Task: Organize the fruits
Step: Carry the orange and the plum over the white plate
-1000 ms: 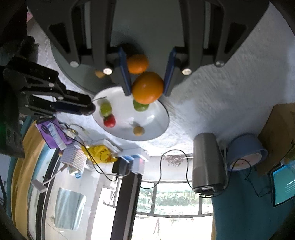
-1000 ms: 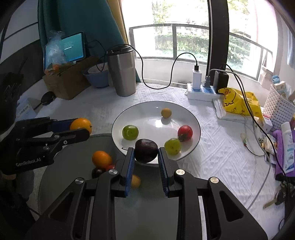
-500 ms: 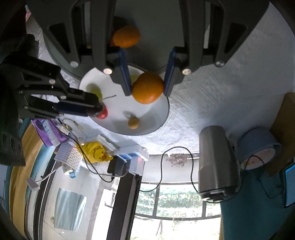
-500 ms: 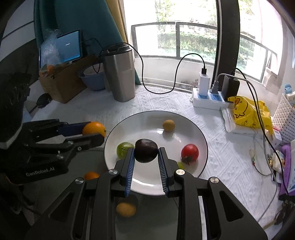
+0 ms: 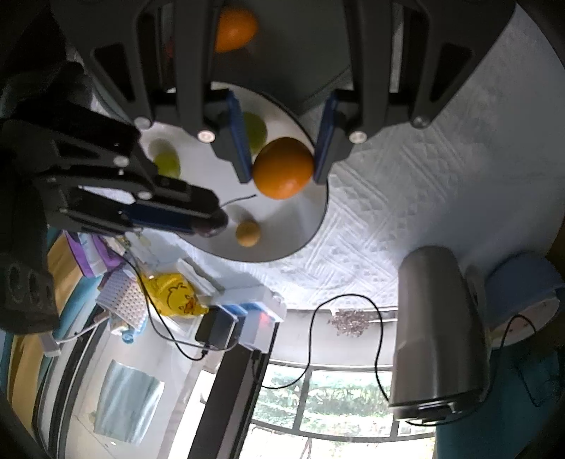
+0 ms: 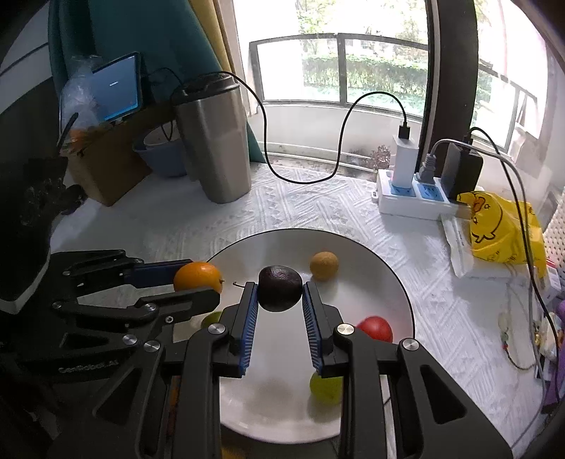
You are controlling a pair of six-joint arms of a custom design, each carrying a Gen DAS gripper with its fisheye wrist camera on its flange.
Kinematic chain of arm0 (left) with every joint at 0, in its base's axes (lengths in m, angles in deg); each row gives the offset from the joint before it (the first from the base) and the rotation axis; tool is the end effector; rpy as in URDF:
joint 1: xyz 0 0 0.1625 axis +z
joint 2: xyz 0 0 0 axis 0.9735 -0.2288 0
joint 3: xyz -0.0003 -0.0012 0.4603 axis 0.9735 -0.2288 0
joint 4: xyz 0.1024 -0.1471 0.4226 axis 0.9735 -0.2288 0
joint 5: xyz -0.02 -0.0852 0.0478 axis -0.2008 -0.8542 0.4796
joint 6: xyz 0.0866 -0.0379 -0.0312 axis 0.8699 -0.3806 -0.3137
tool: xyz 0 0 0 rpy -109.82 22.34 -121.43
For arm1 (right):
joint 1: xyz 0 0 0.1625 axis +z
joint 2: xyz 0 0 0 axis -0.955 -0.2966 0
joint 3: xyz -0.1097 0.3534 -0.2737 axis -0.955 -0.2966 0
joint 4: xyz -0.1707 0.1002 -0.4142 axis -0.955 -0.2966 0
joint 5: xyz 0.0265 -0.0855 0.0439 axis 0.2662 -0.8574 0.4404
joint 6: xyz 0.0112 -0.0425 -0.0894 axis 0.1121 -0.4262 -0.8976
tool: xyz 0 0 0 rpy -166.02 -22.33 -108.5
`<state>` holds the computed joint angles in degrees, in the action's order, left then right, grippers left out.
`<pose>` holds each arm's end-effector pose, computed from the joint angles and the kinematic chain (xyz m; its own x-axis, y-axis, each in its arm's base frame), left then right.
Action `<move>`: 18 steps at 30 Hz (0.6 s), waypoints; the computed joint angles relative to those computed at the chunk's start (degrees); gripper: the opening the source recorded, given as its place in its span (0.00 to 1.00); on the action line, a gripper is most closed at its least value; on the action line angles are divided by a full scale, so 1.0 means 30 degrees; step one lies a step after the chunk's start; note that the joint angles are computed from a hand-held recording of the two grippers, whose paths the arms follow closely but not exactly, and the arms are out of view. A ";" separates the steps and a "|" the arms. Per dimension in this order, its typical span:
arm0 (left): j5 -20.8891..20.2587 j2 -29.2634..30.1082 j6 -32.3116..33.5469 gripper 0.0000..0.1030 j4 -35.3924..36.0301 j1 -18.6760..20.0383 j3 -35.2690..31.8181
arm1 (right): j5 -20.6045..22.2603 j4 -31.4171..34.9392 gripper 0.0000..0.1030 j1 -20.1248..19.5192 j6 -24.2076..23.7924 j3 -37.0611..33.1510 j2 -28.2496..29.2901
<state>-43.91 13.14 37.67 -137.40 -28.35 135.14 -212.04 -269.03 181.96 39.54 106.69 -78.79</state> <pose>-0.1000 -0.3774 0.1326 -0.7453 0.5234 -0.4130 0.6531 0.6979 -0.2940 0.2079 -0.3569 0.0266 -0.7691 -0.2161 0.6015 -0.5292 0.7430 -0.4098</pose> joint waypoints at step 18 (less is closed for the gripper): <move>-0.0106 0.0044 0.0110 0.37 0.0070 0.0331 -0.0356 | -0.0329 0.2338 0.27 -0.0628 0.0749 -0.1419 0.0428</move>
